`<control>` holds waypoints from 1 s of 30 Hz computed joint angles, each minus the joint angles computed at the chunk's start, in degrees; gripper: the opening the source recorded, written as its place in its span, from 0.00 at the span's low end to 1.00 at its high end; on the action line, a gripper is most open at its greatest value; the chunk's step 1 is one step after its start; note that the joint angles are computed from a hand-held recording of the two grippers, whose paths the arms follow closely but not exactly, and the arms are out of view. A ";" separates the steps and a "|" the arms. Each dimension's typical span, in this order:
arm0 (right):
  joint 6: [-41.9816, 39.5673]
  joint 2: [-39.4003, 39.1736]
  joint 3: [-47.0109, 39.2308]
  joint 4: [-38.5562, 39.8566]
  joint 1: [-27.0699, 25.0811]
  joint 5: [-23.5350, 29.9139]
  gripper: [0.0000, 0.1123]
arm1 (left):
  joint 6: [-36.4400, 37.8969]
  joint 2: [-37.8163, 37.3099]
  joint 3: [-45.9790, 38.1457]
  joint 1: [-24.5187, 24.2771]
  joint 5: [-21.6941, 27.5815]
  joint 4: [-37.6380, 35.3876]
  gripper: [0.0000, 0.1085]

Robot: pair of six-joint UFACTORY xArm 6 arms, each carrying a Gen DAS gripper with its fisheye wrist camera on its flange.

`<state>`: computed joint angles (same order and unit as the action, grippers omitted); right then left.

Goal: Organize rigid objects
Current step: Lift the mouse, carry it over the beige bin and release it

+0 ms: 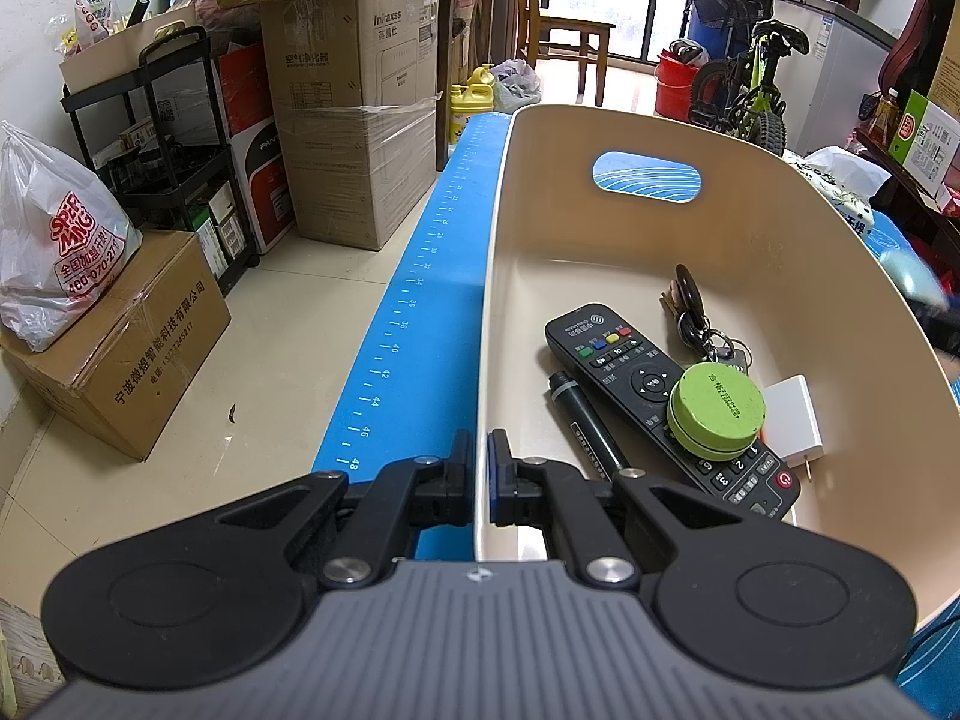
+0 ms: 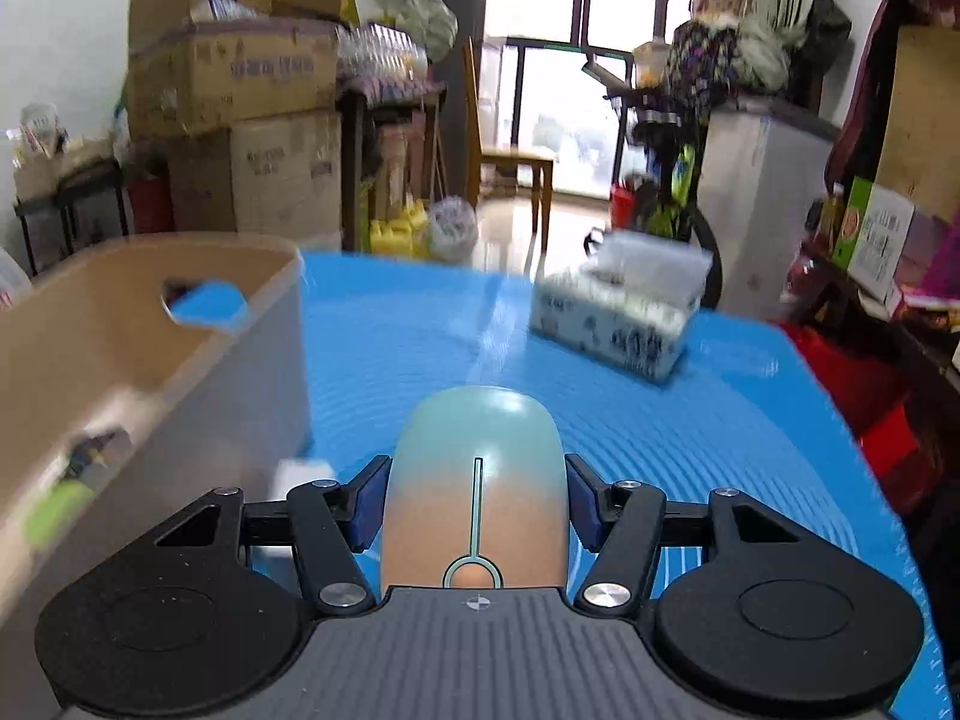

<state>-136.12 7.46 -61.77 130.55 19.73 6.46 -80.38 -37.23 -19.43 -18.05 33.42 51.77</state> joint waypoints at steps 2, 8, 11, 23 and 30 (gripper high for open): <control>1.72 -2.94 1.91 -1.53 0.21 1.64 0.56 | 0.00 0.00 0.00 0.00 0.00 0.00 0.06; 3.18 -10.24 5.97 -4.22 2.81 4.97 0.56 | 0.00 0.00 0.00 0.00 0.00 0.00 0.06; 3.64 -11.73 6.74 -6.65 5.24 5.40 0.56 | 0.00 0.00 0.00 0.00 0.00 0.00 0.06; 24.52 -9.47 9.00 -34.60 14.49 0.43 0.56 | -0.05 0.03 -0.04 -0.06 0.08 0.02 0.06; 39.79 -8.89 11.75 -52.75 15.56 -0.19 0.56 | 0.17 0.02 -0.10 0.01 0.17 -0.09 0.06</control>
